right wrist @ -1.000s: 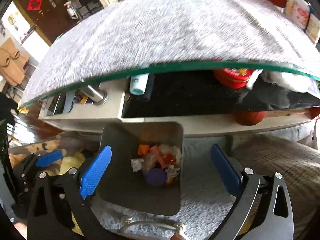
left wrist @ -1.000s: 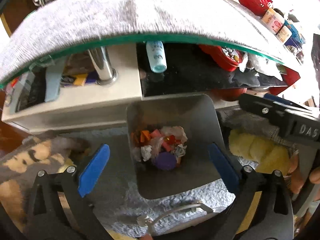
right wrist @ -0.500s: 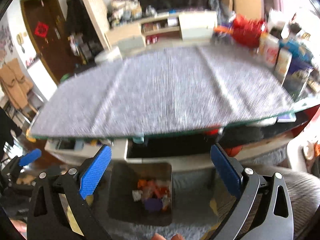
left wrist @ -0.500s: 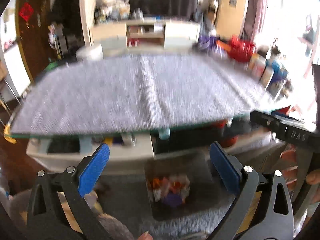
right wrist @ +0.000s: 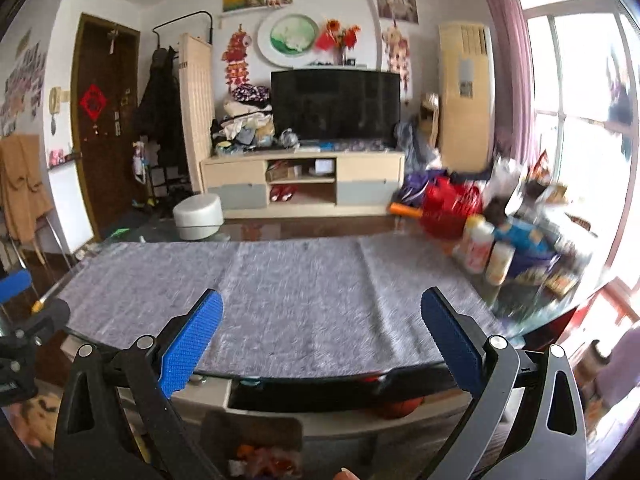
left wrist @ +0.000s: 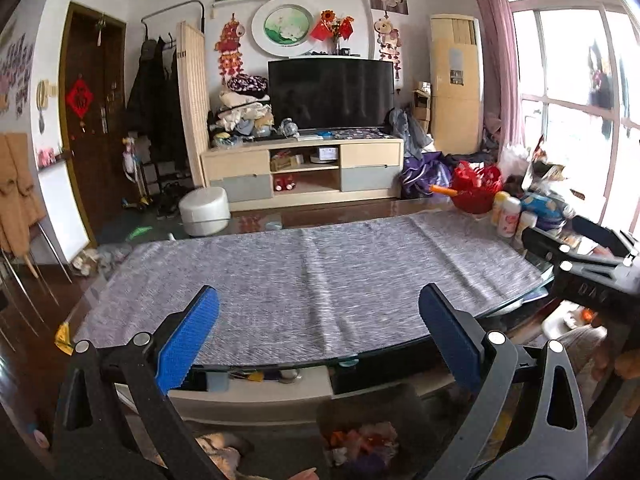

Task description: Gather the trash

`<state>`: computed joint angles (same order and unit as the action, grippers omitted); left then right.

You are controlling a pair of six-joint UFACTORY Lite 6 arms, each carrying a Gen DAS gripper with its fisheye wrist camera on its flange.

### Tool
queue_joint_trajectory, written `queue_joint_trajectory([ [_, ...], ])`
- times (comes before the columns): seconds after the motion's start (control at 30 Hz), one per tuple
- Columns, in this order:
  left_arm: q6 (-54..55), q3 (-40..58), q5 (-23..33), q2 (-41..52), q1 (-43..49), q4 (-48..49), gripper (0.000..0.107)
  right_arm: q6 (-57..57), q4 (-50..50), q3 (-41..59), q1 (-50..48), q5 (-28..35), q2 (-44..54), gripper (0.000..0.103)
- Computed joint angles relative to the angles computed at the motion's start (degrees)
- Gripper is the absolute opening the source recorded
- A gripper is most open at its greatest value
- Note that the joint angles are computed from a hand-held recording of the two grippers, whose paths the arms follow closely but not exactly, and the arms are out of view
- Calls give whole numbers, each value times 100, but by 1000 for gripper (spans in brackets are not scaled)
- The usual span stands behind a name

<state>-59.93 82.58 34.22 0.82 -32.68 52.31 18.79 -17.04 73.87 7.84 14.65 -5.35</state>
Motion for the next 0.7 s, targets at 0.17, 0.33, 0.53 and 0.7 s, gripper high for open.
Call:
queue_joint_trajectory([
  [0.17, -182, 171, 498, -75, -116, 68, 95, 345, -249, -33, -25, 129, -196, 100],
  [0.33, -512, 136, 622, -141, -150, 233, 95, 537, -333, -79, 54, 209, -246, 100],
  [0.53, -667, 173, 874, 21, -289, 524, 95, 257, -10, -72, 113, 230, -285, 100],
  [0.7, -515, 277, 747, 139, -211, 320, 95, 293, -112, 15, 184, 270, -235, 100],
])
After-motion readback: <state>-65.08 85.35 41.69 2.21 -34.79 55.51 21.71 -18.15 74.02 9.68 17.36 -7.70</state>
